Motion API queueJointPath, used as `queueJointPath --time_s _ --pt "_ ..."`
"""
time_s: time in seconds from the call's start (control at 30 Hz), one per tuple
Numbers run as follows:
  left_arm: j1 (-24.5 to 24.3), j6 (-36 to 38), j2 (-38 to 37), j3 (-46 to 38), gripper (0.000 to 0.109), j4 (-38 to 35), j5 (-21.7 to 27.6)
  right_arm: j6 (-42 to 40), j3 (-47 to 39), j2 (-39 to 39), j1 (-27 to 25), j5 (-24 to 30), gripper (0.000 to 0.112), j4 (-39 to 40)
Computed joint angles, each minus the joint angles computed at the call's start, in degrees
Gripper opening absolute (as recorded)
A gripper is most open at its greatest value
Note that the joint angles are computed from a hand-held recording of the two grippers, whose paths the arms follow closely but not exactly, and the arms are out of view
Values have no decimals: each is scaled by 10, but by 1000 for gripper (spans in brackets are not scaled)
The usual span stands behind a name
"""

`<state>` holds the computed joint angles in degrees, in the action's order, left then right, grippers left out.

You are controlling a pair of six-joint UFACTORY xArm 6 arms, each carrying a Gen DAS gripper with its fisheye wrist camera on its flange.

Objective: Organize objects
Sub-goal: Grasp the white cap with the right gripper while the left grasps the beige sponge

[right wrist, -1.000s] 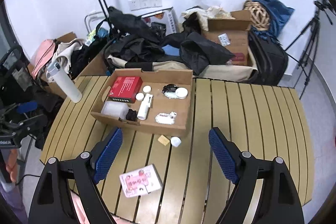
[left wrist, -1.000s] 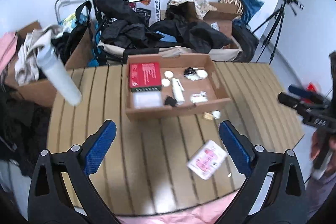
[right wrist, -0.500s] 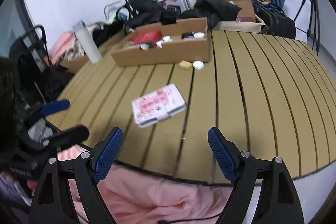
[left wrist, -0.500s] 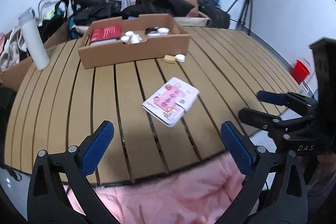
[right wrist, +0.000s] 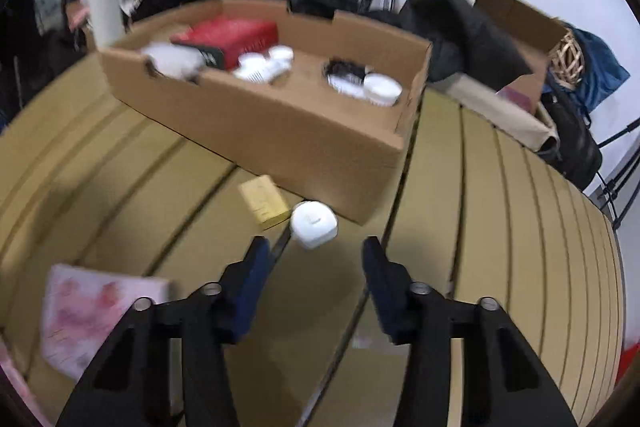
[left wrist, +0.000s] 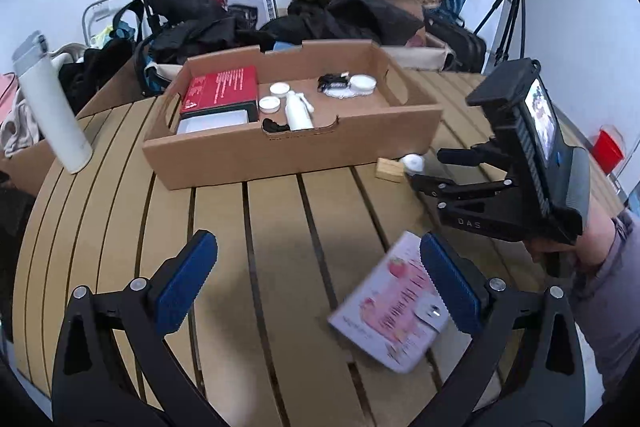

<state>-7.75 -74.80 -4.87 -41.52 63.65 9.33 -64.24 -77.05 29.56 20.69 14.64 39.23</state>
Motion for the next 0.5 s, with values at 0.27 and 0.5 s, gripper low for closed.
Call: queueJointPath --time_s 0.27,0.5 --pt "-22 213 175 -142 82 -194 -32 -20 -6 0 -14 20 30 66" --pt "-65 261 305 -295 71 -227 69 -80 131 -139 -57 5 30 188"
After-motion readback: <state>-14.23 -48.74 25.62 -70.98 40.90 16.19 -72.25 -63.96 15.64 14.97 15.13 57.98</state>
